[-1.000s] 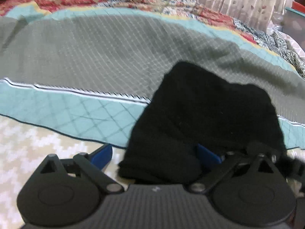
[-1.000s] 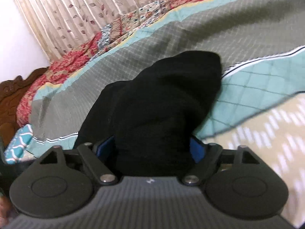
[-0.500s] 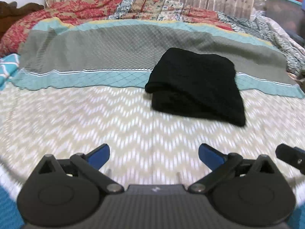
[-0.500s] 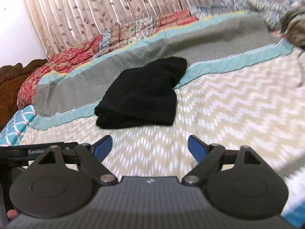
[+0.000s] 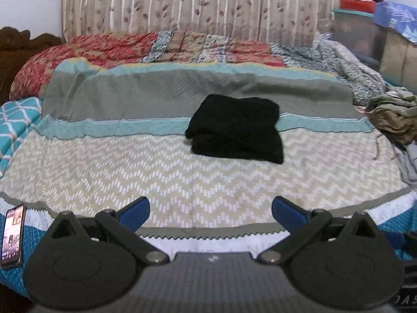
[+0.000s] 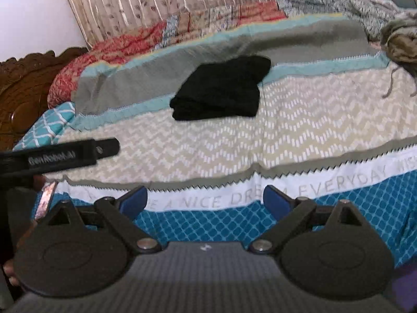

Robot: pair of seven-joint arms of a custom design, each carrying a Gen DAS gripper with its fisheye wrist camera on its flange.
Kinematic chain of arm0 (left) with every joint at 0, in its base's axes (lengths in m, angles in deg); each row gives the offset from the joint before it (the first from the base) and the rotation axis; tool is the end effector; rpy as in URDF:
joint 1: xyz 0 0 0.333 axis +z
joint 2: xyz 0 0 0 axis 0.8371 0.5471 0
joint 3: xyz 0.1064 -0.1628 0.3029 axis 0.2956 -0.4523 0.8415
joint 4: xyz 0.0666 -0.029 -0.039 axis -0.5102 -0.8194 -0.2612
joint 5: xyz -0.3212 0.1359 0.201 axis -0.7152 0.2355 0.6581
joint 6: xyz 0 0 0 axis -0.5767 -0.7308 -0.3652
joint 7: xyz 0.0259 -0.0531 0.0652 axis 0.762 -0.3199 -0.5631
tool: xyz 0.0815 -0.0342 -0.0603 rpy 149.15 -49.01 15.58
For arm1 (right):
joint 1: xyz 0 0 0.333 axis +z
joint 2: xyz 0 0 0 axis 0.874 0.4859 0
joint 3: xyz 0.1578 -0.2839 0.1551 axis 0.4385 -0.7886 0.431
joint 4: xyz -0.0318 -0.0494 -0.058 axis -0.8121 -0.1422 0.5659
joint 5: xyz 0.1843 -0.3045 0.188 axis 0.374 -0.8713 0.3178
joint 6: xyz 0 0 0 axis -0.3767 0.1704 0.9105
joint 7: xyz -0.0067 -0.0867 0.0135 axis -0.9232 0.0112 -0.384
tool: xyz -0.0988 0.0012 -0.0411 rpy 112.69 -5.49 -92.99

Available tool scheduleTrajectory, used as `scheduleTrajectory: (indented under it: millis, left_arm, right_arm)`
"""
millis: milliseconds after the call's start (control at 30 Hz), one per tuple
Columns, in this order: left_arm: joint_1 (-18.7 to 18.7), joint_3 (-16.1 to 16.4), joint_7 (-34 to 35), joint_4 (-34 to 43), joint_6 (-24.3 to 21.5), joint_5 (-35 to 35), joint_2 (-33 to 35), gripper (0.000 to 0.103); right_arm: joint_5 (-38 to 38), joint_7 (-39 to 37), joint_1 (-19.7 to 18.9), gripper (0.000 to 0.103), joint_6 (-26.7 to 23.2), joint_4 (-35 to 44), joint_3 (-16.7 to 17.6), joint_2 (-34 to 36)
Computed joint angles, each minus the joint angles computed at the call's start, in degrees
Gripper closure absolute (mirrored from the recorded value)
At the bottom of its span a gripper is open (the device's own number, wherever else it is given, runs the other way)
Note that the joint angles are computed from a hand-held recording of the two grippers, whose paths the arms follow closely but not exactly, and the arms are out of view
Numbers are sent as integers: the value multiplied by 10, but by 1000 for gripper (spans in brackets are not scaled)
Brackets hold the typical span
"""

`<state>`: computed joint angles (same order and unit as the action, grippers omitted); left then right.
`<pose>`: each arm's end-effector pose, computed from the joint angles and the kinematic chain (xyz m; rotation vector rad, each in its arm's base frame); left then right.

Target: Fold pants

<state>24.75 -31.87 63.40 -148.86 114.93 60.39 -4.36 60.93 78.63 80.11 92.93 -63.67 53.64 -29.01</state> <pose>0.6556 -0.4062 0.5664 -1.9321 1.3078 -0.6288 0.7149 0.3844 0.5312 -1.8835 1.1925 -0.1268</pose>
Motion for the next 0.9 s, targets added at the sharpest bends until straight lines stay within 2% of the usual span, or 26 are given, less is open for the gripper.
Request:
scheduleTrajectory:
  millis: [67,167,200,267,300,367,467,600,733,900]
  left_arm:
    - [-14,6,-8,10,-16,19,3,0]
    - [-35,17,-20,36,-61,53,15,0]
    - [-41,19,-17,47,-79,62,22,0]
    - [-50,21,-12,63,-102,73,31,0]
    - [-49,20,-14,58,-100,76,28,0]
    - [-44,15,-20,51,-92,69,24,0]
    - [-28,2,-4,49,-75,35,24,0]
    - [-26,2,5,51,-78,12,30,0]
    - [-31,6,21,57,-92,7,35,0]
    - [-30,7,23,49,-92,5,32,0]
  right_arm:
    - [7,-8,-1,6,49,-36,3,-21]
    - [-9,4,16,5,193,-100,-10,-48]
    - [-19,7,19,0,229,-111,-12,-50]
    - [-34,14,19,0,290,-122,-9,-46]
    - [-40,16,10,0,301,-124,3,-43]
    - [-52,31,-2,0,256,-103,14,-32]
    - [-76,88,18,0,170,-60,-21,-14]
    - [-79,113,13,0,97,-23,-14,4]
    - [-86,124,22,0,61,-9,-21,11]
    - [-87,126,27,0,73,-29,-23,-1]
